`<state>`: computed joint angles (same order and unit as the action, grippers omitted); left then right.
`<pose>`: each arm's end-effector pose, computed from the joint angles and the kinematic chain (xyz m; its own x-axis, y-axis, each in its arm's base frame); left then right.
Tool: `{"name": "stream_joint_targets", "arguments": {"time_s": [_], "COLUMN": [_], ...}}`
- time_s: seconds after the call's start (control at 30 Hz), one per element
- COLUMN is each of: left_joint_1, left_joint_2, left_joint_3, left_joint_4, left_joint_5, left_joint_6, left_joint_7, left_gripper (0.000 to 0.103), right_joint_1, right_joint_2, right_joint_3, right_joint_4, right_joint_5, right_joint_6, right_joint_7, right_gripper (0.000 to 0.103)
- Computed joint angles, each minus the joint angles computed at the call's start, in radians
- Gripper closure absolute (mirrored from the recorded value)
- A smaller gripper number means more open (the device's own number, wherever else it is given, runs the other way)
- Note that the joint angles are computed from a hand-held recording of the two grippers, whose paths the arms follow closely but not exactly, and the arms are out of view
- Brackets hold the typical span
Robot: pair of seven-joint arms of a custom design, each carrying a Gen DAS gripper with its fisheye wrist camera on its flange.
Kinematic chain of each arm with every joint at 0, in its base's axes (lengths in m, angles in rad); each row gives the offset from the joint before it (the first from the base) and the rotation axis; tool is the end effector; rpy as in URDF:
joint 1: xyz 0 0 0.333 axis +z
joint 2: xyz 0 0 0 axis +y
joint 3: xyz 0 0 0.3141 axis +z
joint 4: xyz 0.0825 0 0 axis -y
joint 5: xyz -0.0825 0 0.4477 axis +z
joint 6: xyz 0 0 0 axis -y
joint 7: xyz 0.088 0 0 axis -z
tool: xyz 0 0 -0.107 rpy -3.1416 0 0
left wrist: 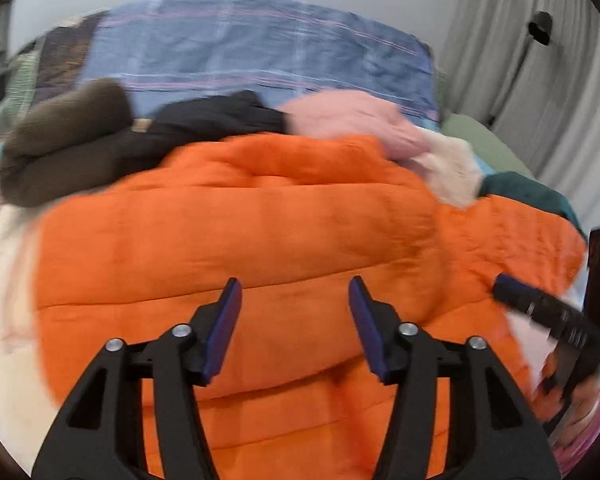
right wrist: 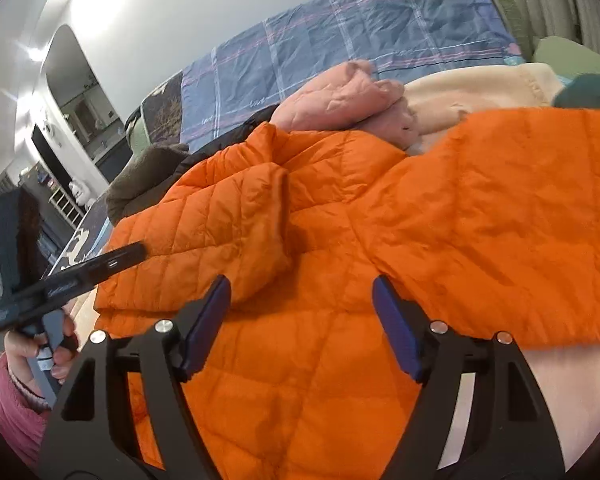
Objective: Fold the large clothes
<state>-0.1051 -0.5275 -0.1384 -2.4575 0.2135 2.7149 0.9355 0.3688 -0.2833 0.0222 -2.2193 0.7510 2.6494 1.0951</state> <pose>0.4822 -0.1335 0.5484 0.1433 -0.9725 0.1836 -0.6793 -0.2316 -0.6963 0.5365 0.2021 0.5448 0.4367 -0.8233 -0.3626 -0.7297 -0.0885 -0.6780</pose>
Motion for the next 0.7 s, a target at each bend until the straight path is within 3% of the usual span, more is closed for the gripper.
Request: {"name": "stream_joint_targets", "arguments": {"time_s": [0.1, 0.17, 0.2, 0.27, 0.33, 0.4, 0.47, 0.5, 0.57, 0.63, 0.7], "left_joint_1": [0.060, 0.086, 0.101, 0.106, 0.112, 0.118, 0.127, 0.123, 0.100, 0.142, 0.154], "left_joint_2": [-0.082, -0.124, -0.139, -0.159, -0.183, -0.189, -0.179, -0.158, -0.117, -0.080, -0.048], "left_joint_3": [-0.010, 0.001, 0.008, 0.025, 0.036, 0.037, 0.035, 0.043, 0.060, 0.013, -0.006], "left_joint_4": [-0.050, -0.083, -0.099, -0.118, -0.137, -0.142, -0.134, -0.122, -0.099, -0.075, -0.057], "left_joint_5": [0.042, 0.043, 0.041, 0.035, 0.035, 0.041, 0.045, 0.036, 0.018, 0.066, 0.099], "left_joint_6": [-0.059, -0.086, -0.097, -0.105, -0.104, -0.093, -0.087, -0.076, -0.071, -0.090, -0.109], "left_joint_7": [-0.051, -0.088, -0.110, -0.119, -0.117, -0.114, -0.118, -0.114, -0.079, -0.101, -0.109], "left_gripper": [0.044, 0.044, 0.044, 0.044, 0.044, 0.044, 0.044, 0.044, 0.044, 0.044, 0.044], "right_joint_1": [0.003, -0.012, -0.018, -0.019, -0.025, -0.057, -0.109, -0.112, -0.103, -0.090, -0.095], "right_joint_2": [0.115, 0.180, 0.215, 0.242, 0.183, 0.128, 0.122, 0.135, 0.152, 0.122, 0.075], "right_joint_3": [0.002, 0.028, 0.048, 0.071, 0.092, 0.122, 0.155, 0.152, 0.129, 0.099, 0.098], "right_joint_4": [0.128, 0.197, 0.229, 0.252, 0.184, 0.129, 0.133, 0.148, 0.160, 0.110, 0.053], "right_joint_5": [-0.012, -0.074, -0.145, -0.284, -0.419, -0.616, -0.808, -0.839, -0.829, -0.745, -0.741], "right_joint_6": [-0.095, -0.125, -0.119, -0.100, 0.034, 0.104, 0.050, 0.009, -0.055, -0.009, 0.077], "right_joint_7": [0.014, 0.075, 0.140, 0.236, 0.379, 0.522, 0.681, 0.706, 0.715, 0.696, 0.712], "right_gripper": [0.019, 0.018, 0.037, 0.099, 0.099, 0.098, 0.090, 0.076, 0.058, 0.058, 0.062]}}
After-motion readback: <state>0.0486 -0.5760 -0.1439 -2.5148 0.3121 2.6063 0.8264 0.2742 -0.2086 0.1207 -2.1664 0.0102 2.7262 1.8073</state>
